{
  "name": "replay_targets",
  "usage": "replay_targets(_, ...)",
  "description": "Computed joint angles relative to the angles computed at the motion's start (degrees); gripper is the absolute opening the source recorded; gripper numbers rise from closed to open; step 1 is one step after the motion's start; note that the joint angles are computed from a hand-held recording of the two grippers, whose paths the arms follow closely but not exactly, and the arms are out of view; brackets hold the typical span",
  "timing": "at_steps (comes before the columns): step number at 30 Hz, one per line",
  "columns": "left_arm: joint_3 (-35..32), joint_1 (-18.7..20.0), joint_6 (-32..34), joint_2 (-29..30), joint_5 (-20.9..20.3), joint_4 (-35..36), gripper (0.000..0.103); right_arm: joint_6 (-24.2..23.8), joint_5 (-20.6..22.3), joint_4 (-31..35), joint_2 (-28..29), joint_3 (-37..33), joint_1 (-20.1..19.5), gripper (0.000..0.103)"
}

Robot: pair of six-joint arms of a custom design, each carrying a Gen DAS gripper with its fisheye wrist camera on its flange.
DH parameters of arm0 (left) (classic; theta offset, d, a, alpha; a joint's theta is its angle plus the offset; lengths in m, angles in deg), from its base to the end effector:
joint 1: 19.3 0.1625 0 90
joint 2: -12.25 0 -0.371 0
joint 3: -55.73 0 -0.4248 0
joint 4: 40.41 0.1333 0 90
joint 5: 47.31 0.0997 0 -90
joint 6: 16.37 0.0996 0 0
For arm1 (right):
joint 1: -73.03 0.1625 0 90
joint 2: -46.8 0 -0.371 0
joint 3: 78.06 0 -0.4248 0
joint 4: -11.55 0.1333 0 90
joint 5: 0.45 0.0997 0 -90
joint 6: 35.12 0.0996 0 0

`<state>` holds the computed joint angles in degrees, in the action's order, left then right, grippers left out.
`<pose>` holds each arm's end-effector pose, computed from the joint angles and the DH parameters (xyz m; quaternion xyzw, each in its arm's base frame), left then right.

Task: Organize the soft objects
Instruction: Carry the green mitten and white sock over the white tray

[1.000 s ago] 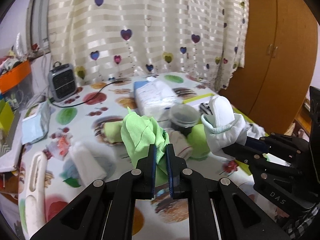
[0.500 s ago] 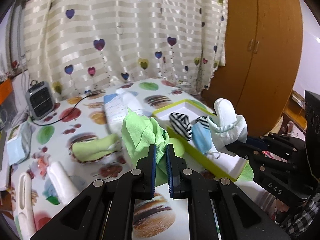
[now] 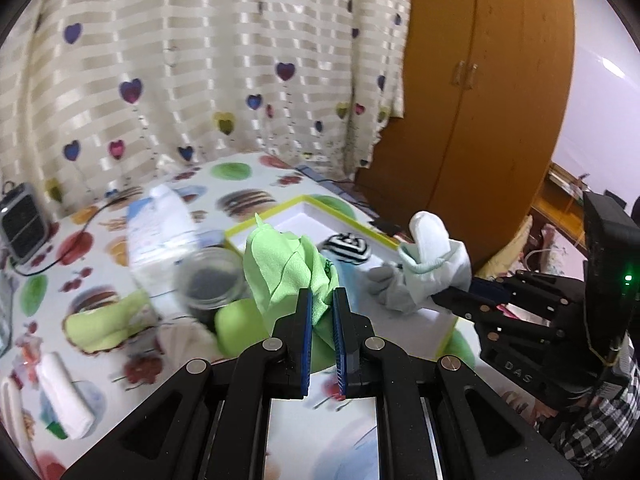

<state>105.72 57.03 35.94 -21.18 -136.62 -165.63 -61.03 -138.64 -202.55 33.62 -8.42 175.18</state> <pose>-0.0686 -0.8510 0.1834 0.5365 0.8282 -0.1510 0.0592 0.2041 -0.6673 -0.0400 0.0325 -0.7910 0.4638 0.3976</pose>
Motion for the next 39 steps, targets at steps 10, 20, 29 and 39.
replay_targets(10, 1.0, -1.2, 0.0, 1.4, 0.4, 3.4, 0.009, 1.8, -2.2, 0.8, -2.6, 3.2, -2.2, 0.016)
replay_targets(20, 2.3, -1.9, 1.0, 2.6, 2.6, 6.8, 0.009, 1.6, -2.6, 2.3, -4.1, 5.0, -3.3, 0.016)
replay_targets(29, 3.1, -2.0, 1.3, 3.6, 5.3, 8.3, 0.009, 0.3, -2.7, 4.0, -4.7, 5.9, -3.6, 0.016)
replay_targets(39, 2.0, -1.8, 0.7, 4.9, 7.3, 9.7, 0.009, -1.8, -1.6, 5.0, -3.8, 4.0, -3.8, 0.016)
